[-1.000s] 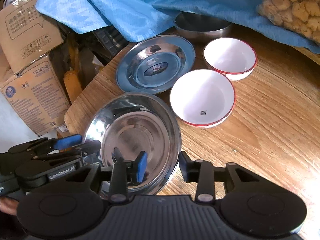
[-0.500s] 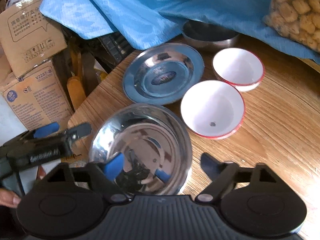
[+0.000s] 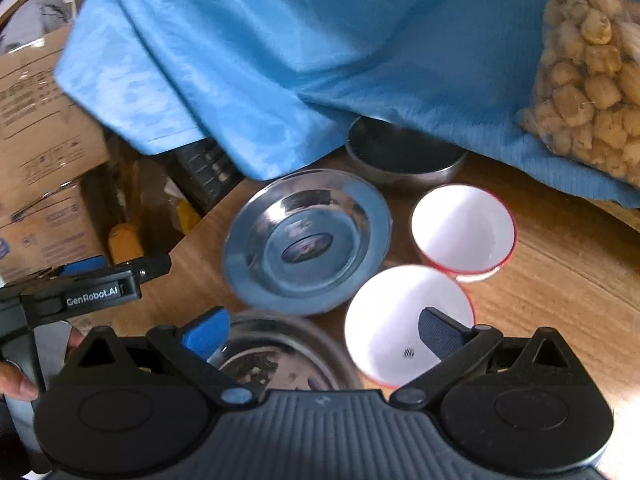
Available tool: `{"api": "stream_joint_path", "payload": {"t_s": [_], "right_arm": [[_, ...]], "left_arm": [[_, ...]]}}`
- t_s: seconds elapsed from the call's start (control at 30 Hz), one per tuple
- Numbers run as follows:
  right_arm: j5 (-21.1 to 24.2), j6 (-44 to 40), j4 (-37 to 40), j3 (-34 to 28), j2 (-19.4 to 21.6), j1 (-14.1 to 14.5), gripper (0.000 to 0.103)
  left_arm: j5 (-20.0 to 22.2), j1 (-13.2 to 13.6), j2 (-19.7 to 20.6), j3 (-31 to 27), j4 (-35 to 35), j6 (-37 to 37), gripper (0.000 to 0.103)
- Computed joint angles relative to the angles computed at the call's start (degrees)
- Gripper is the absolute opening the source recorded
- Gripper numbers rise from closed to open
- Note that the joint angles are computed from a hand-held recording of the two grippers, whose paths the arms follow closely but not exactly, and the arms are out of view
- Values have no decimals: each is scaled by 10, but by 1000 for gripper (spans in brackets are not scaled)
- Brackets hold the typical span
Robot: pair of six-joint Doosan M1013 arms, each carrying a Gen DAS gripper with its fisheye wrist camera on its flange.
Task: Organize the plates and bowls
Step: 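Grasp the flat labeled steel plate at opposite rims with both tools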
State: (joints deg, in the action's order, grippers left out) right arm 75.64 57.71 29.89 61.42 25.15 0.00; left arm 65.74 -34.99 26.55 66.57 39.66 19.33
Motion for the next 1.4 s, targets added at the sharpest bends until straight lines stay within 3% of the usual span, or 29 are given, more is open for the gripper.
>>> {"api": "stream_joint_path", "payload": {"t_s": [0.1, 0.17, 0.37, 0.57, 0.9, 1.27, 1.33, 1.4], "right_arm": [[18, 40, -4, -22, 16, 3, 96], [22, 54, -10, -36, 25, 5, 84], [30, 76, -19, -71, 53, 11, 84], [46, 106, -15, -96, 76, 14, 85], [38, 119, -19, -106, 84, 20, 86], [72, 202, -5, -126, 107, 20, 91], [73, 204, -5, -126, 108, 21, 91], [75, 198, -11, -128, 108, 23, 90]], "left_arm": [[-33, 14, 5, -4, -36, 38, 102], [-67, 26, 6, -5, -74, 70, 102], [-84, 43, 31, -36, -120, 139, 102], [-72, 54, 51, -65, -161, 197, 102], [-76, 61, 53, -64, -185, 210, 102], [-83, 62, 54, -66, -216, 213, 102], [-96, 61, 51, -61, -212, 207, 98], [-92, 62, 53, -65, -219, 202, 87]]}}
